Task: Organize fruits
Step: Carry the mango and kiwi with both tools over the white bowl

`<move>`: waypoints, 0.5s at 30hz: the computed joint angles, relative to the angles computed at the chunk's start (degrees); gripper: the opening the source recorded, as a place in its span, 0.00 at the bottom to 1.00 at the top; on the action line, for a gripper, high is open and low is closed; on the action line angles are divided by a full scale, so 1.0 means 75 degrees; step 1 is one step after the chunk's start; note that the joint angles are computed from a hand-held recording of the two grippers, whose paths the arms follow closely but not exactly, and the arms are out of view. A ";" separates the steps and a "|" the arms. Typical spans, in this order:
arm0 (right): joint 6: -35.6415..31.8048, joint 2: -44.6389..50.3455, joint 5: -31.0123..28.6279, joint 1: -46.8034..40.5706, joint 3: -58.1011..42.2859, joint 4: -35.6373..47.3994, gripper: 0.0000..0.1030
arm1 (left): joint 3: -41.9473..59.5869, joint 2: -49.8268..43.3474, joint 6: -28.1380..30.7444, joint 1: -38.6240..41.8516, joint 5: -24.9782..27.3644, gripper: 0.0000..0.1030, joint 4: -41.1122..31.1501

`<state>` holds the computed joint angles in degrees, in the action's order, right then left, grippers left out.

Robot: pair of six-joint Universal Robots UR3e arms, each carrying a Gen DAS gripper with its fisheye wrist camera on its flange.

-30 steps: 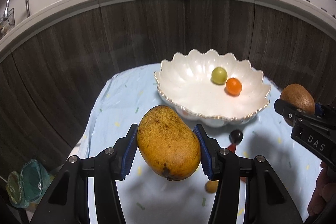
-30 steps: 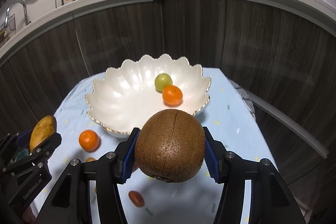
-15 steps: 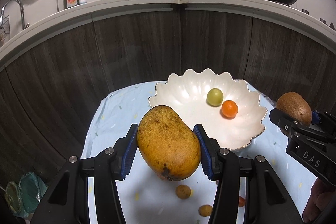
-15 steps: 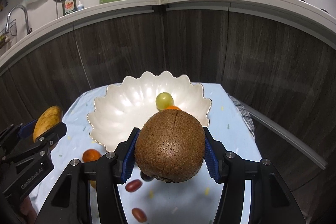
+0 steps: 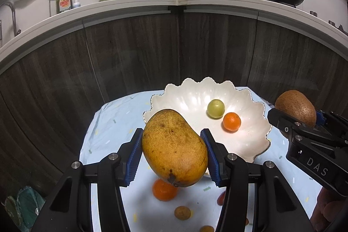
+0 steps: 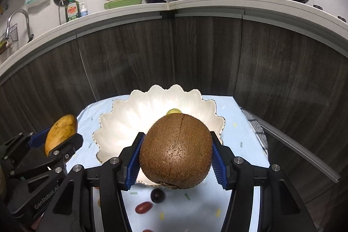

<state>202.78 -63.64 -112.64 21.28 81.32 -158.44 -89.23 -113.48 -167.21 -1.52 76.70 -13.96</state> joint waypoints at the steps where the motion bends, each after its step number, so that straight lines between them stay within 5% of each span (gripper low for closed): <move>1: -0.0005 0.0031 0.0004 -0.0009 -0.0045 0.0017 0.55 | 0.0137 -0.0087 0.0024 -0.0005 -0.0004 0.50 -0.0047; 15: 0.0010 0.0894 0.0323 -0.0251 -0.1301 0.0667 0.55 | 0.2287 -0.1442 0.0352 0.0075 -0.0313 0.51 -0.1134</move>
